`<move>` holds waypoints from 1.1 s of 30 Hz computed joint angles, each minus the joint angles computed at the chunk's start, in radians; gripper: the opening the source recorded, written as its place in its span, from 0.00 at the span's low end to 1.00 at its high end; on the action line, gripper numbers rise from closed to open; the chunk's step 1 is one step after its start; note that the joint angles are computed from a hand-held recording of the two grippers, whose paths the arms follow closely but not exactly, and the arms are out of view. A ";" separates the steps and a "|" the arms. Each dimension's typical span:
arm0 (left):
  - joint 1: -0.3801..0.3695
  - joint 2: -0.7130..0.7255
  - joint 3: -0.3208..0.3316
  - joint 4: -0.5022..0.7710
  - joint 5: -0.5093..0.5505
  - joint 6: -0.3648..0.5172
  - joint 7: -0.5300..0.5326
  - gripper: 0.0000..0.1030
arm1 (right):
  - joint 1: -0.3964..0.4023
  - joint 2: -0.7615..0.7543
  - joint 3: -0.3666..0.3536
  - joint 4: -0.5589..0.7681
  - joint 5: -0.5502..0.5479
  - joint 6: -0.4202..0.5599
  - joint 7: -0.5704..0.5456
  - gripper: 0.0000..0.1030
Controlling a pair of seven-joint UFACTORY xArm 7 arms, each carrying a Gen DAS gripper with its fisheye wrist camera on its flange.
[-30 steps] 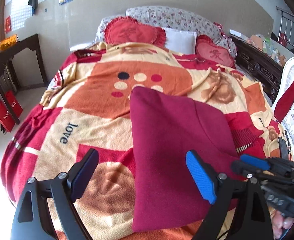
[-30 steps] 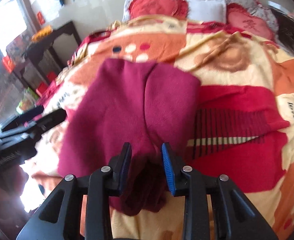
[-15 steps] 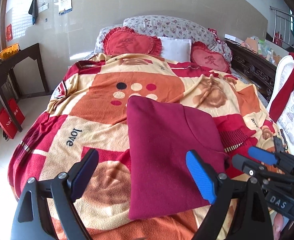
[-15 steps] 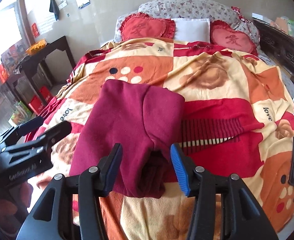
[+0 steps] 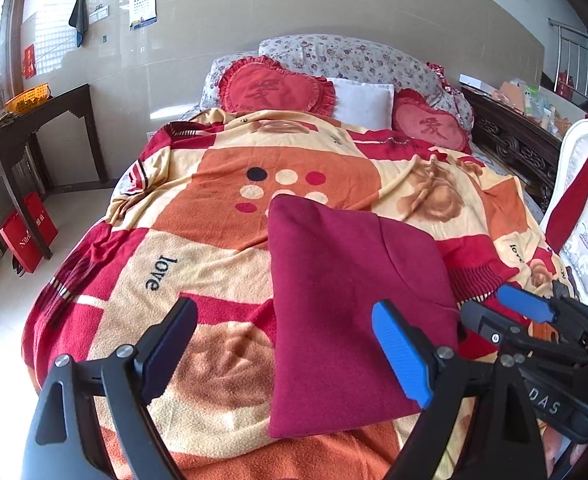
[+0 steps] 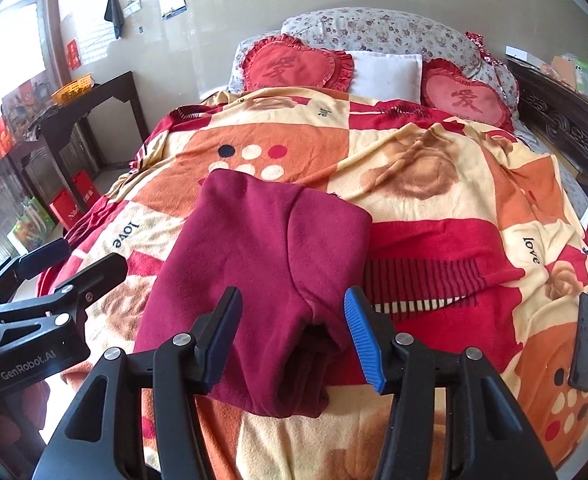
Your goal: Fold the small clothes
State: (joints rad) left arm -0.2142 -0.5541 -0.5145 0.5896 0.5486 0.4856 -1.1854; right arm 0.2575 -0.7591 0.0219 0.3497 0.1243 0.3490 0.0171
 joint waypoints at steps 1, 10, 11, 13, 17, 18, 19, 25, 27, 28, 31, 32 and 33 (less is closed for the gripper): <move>0.000 0.002 0.001 -0.001 -0.001 -0.001 -0.001 0.89 | -0.001 0.002 0.003 0.000 -0.001 -0.003 0.001 0.33; -0.002 0.018 0.010 -0.012 0.003 -0.010 -0.006 0.89 | 0.004 0.032 0.006 0.004 -0.002 -0.013 0.015 0.33; -0.002 0.020 0.011 -0.013 0.003 -0.011 -0.007 0.89 | 0.003 0.033 0.010 0.003 -0.003 -0.013 0.018 0.33; -0.002 0.019 0.011 -0.016 0.003 -0.014 -0.012 0.89 | 0.005 0.039 0.012 0.004 -0.004 -0.013 0.020 0.33; -0.003 0.022 0.013 -0.018 0.005 -0.015 -0.013 0.89 | 0.011 0.048 0.011 0.006 -0.002 -0.013 0.022 0.33; -0.003 0.023 0.014 -0.019 0.005 -0.017 -0.013 0.89 | 0.011 0.050 0.013 0.007 -0.002 -0.013 0.024 0.33; -0.002 0.024 0.014 -0.020 0.006 -0.019 -0.015 0.89 | 0.011 0.053 0.014 0.008 -0.003 -0.013 0.025 0.33; -0.002 0.028 0.020 -0.026 0.006 -0.026 -0.012 0.89 | 0.020 0.065 0.013 0.010 0.000 -0.011 0.026 0.33; 0.000 0.029 0.020 -0.026 0.007 -0.028 -0.013 0.89 | 0.019 0.070 0.015 0.012 0.000 -0.012 0.029 0.33; 0.000 0.029 0.021 -0.028 0.007 -0.029 -0.013 0.89 | 0.021 0.070 0.014 0.012 0.001 -0.013 0.028 0.33; 0.001 0.031 0.022 -0.030 0.007 -0.034 -0.013 0.89 | 0.019 0.071 0.015 0.012 0.000 -0.013 0.028 0.33; 0.003 0.033 0.021 -0.030 0.008 -0.036 -0.014 0.89 | 0.019 0.072 0.015 0.012 0.000 -0.014 0.028 0.33; 0.004 0.036 0.020 -0.030 0.009 -0.038 -0.014 0.89 | 0.019 0.075 0.018 0.013 0.000 -0.014 0.032 0.33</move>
